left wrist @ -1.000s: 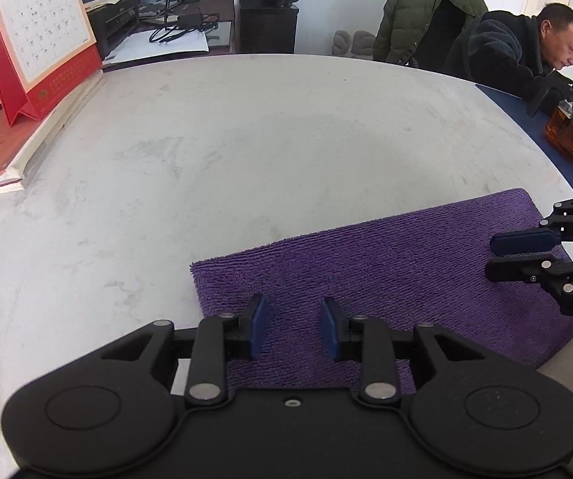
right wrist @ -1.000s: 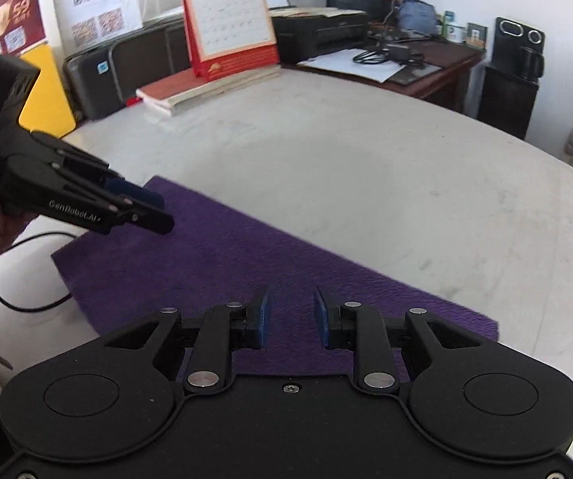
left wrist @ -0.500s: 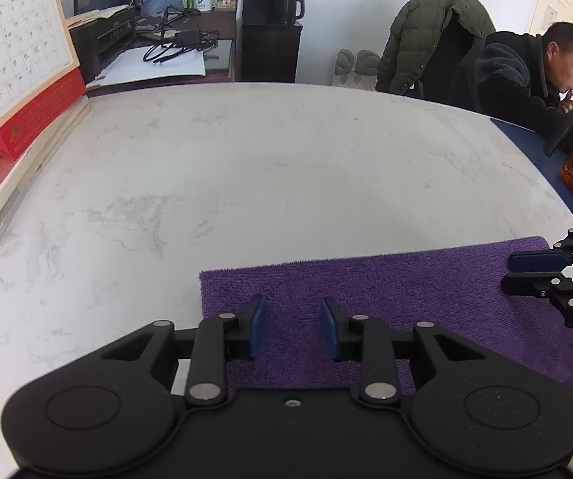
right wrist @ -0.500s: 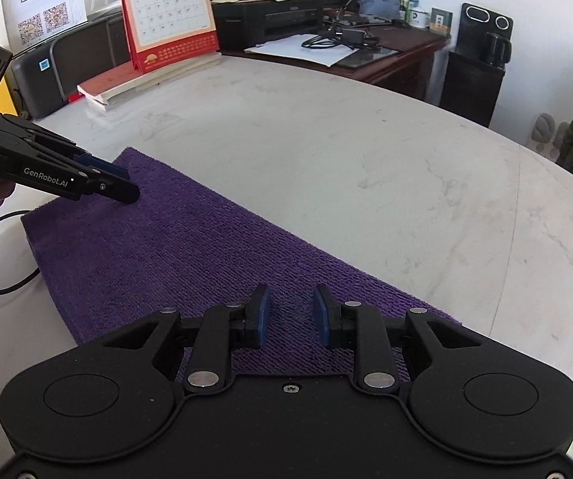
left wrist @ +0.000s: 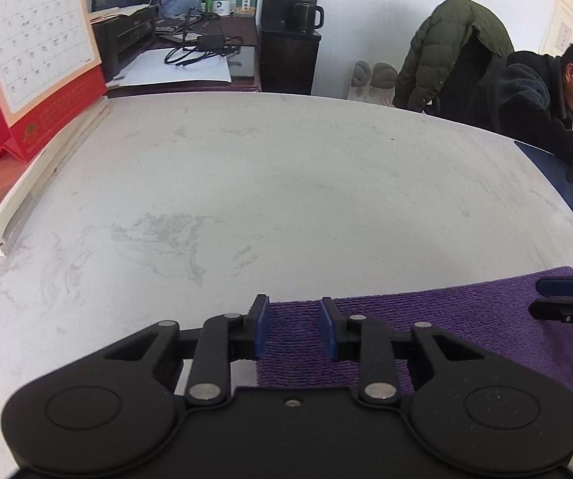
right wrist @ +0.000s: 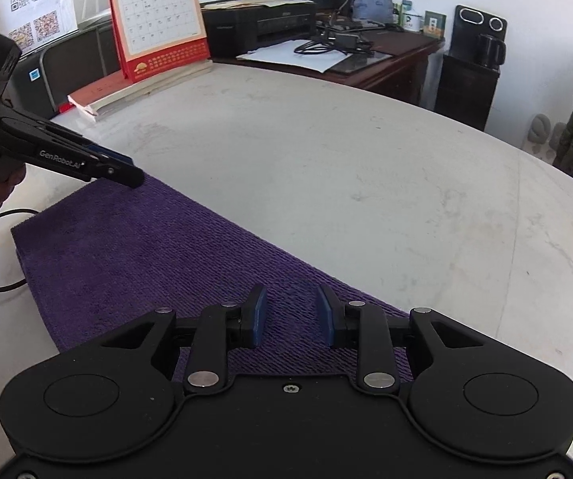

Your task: Fold towel

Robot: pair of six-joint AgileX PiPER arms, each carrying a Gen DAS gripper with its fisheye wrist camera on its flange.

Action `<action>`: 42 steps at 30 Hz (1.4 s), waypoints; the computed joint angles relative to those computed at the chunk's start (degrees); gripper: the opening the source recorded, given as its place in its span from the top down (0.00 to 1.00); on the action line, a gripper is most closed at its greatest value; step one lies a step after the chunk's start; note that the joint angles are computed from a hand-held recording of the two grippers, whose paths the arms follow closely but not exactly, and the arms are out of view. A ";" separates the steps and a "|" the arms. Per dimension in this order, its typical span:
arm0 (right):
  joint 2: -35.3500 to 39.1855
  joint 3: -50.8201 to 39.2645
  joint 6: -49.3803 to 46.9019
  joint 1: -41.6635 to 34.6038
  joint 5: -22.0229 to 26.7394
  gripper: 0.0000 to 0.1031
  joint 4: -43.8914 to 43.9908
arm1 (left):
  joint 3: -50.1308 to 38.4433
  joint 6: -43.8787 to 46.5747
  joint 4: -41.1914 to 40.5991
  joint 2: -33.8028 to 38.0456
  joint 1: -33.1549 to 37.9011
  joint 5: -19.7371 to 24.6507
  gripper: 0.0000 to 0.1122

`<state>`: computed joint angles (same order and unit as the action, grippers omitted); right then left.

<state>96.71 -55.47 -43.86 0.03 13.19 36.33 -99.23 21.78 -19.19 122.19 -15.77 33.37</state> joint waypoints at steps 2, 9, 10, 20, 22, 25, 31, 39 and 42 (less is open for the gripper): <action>-0.07 -0.10 5.00 0.11 -0.42 0.74 -5.03 | 0.59 -3.88 4.21 -0.78 -0.18 -0.42 0.76; -2.58 -0.46 4.01 2.42 -0.28 0.74 -2.97 | 13.30 9.70 -5.10 -11.97 -0.43 -4.07 0.76; -2.88 -0.50 0.75 3.15 0.23 0.74 0.28 | 14.57 13.72 -9.09 -13.04 -0.42 -2.19 0.76; -0.38 -0.64 0.78 14.59 3.77 0.74 -3.00 | 30.12 19.15 -13.92 -18.12 -4.89 -8.86 0.76; -2.38 1.94 -0.19 14.40 2.90 0.74 -2.87 | 30.14 20.55 -16.42 -18.10 -3.92 -8.02 0.76; -6.11 5.61 3.14 12.33 2.75 0.74 -5.92 | 29.84 20.51 -17.10 -17.99 -3.20 -7.35 0.76; -14.59 13.74 11.52 7.30 2.40 0.74 -13.66 | 31.00 19.80 -16.64 -18.64 -3.91 -9.06 0.76; -19.72 18.10 26.55 1.49 2.16 0.67 -27.67 | 30.18 20.80 -17.28 -17.71 -4.04 -9.29 0.76; -19.42 17.79 27.42 -0.03 2.68 0.66 -27.87 | 29.11 20.65 -16.95 -16.75 -4.41 -9.54 0.76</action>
<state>77.29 -37.68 -16.43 -0.01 15.87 8.46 -70.13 42.43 -36.14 105.44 -20.18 23.83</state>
